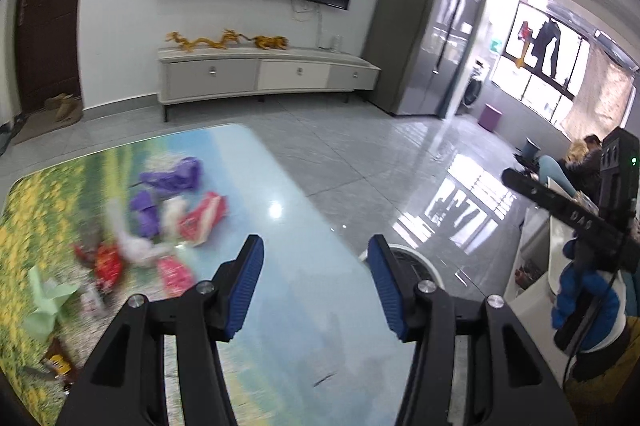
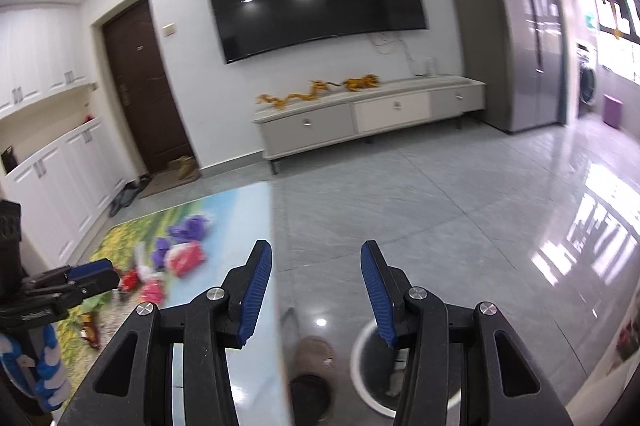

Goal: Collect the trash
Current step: 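Grasp the green cloth with the left tool while the right tool grasps the pink wrapper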

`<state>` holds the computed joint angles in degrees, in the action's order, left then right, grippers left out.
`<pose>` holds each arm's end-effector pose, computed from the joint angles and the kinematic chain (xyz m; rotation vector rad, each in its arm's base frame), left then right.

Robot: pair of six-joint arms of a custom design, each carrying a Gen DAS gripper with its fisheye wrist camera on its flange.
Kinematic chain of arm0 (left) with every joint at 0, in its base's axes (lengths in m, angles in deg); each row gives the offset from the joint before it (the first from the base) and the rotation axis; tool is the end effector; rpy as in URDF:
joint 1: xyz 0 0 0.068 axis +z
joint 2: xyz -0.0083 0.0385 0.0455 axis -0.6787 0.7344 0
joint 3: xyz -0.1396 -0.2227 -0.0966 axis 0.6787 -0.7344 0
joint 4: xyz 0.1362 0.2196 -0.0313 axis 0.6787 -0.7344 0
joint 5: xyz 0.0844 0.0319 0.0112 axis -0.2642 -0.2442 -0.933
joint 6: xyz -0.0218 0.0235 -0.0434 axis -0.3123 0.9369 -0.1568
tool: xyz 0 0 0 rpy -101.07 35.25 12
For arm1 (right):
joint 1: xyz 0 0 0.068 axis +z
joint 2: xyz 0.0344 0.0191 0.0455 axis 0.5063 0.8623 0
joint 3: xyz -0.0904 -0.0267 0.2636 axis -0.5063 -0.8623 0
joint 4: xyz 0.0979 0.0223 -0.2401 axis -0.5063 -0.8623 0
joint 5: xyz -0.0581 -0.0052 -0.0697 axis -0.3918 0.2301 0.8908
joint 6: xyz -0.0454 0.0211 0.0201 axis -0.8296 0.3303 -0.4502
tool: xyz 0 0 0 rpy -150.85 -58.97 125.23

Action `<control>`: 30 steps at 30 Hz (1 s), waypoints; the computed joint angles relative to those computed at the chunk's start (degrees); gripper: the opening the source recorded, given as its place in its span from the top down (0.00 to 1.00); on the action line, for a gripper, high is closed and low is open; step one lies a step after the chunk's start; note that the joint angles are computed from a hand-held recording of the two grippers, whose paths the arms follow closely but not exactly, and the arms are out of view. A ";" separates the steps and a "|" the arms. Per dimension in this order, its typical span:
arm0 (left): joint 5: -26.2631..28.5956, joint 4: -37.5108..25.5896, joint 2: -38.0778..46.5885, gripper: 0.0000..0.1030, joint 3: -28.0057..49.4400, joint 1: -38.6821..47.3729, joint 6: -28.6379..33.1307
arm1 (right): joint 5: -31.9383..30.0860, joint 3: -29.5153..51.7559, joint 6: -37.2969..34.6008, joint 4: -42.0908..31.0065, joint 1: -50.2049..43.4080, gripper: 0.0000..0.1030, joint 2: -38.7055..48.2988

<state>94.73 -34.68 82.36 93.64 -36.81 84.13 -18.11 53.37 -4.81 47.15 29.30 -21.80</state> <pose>0.2164 0.0043 0.2968 0.3514 2.2328 -0.4704 0.2069 0.0024 0.2880 0.0514 2.1061 0.2576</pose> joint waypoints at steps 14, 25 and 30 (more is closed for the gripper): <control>9.84 -2.24 23.50 0.35 8.00 40.48 21.58 | 7.41 14.83 3.55 4.79 26.10 0.57 26.05; 0.04 1.05 38.38 0.34 16.14 35.61 17.83 | 1.66 33.80 4.95 5.29 34.46 0.54 56.77; -1.48 1.26 42.34 0.34 17.59 34.93 17.54 | 0.42 38.72 6.27 3.91 34.96 0.54 64.27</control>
